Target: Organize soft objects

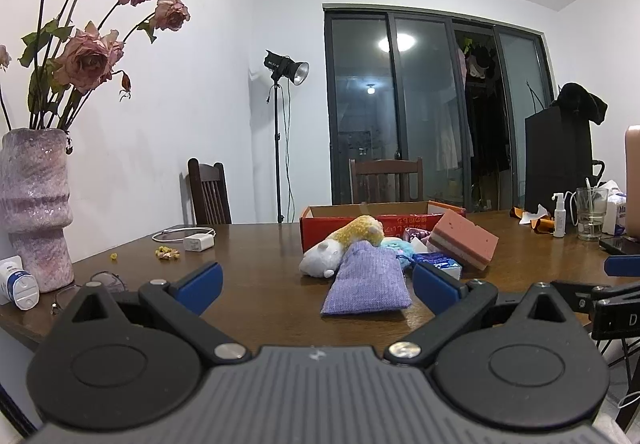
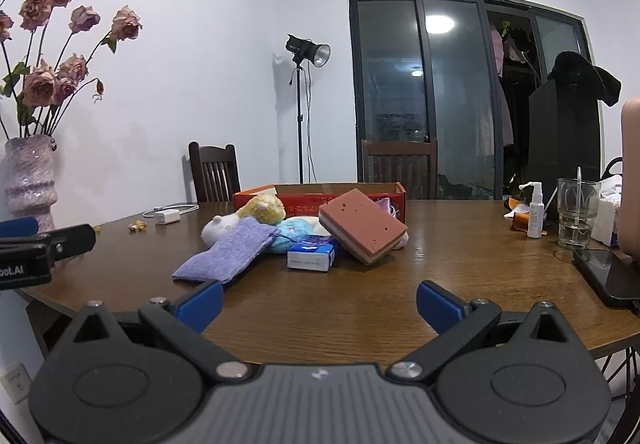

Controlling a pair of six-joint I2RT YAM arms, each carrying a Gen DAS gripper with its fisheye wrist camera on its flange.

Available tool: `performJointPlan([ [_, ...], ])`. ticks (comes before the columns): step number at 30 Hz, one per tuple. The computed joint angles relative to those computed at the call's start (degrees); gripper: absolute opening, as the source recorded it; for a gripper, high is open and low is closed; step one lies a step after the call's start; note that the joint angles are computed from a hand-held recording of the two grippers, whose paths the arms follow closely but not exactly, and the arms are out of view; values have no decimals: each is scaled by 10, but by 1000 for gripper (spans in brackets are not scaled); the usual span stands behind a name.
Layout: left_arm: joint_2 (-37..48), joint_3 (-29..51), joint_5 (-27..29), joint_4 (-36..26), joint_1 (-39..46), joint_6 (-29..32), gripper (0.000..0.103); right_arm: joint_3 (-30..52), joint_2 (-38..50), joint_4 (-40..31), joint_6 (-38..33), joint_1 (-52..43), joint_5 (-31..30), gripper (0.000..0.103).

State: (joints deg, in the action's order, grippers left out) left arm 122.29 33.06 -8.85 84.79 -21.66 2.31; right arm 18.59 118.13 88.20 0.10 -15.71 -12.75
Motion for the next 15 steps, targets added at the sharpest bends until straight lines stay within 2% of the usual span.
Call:
performJointPlan([
  [15,-2,-2,-2,0,-1,6,103,1,0,-1,4,-2,1,103],
])
